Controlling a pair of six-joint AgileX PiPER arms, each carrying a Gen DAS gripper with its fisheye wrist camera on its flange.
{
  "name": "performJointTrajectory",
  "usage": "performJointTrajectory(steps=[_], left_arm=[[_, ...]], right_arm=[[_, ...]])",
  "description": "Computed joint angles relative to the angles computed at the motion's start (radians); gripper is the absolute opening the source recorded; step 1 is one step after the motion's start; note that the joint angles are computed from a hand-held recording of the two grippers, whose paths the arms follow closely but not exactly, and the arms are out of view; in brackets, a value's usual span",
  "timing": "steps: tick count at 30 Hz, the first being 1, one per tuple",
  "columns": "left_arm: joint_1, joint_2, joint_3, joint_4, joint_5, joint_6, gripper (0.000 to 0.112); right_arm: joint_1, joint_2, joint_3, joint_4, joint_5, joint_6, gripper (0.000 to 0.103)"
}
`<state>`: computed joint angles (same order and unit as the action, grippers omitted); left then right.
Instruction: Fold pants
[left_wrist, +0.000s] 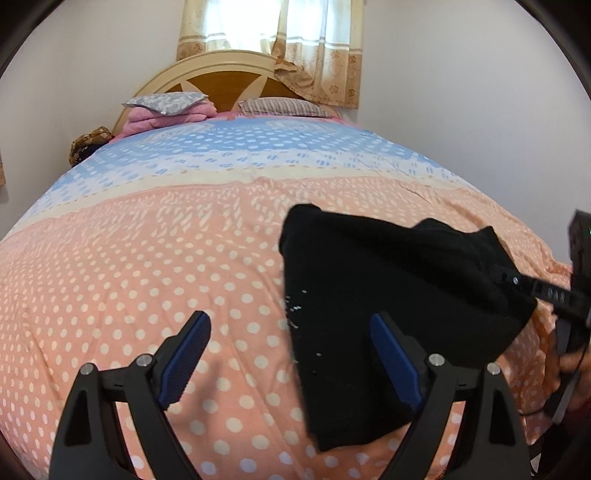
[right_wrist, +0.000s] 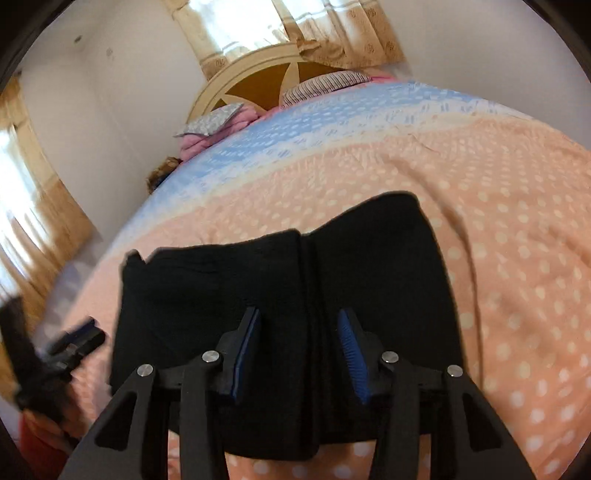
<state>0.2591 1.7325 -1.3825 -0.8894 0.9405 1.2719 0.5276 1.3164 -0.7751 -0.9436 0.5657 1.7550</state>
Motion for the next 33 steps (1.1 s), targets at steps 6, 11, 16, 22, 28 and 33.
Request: performJointTrajectory(steps=[6, 11, 16, 22, 28, 33], left_arm=[[-0.004, 0.046, -0.036, 0.041, 0.015, -0.08, 0.091], [0.009, 0.038, -0.045, 0.021, 0.008, -0.077, 0.091], [0.008, 0.032, -0.06, 0.013, -0.005, -0.096, 0.091], [-0.041, 0.023, -0.044, 0.032, -0.038, -0.101, 0.091], [-0.105, -0.019, -0.006, 0.018, -0.101, -0.032, 0.091], [-0.135, -0.016, -0.054, -0.029, -0.099, -0.034, 0.092]], right_arm=[[0.094, 0.069, -0.076, -0.002, 0.136, 0.004, 0.025], [0.135, 0.067, -0.192, 0.05, 0.254, -0.181, 0.02], [0.206, 0.028, -0.299, -0.02, 0.454, -0.314, 0.02], [0.099, 0.025, -0.194, 0.032, 0.463, -0.391, 0.02], [0.013, -0.008, -0.046, -0.022, 0.316, -0.283, 0.035], [0.041, -0.165, -0.035, -0.012, 0.381, -0.199, 0.037]])
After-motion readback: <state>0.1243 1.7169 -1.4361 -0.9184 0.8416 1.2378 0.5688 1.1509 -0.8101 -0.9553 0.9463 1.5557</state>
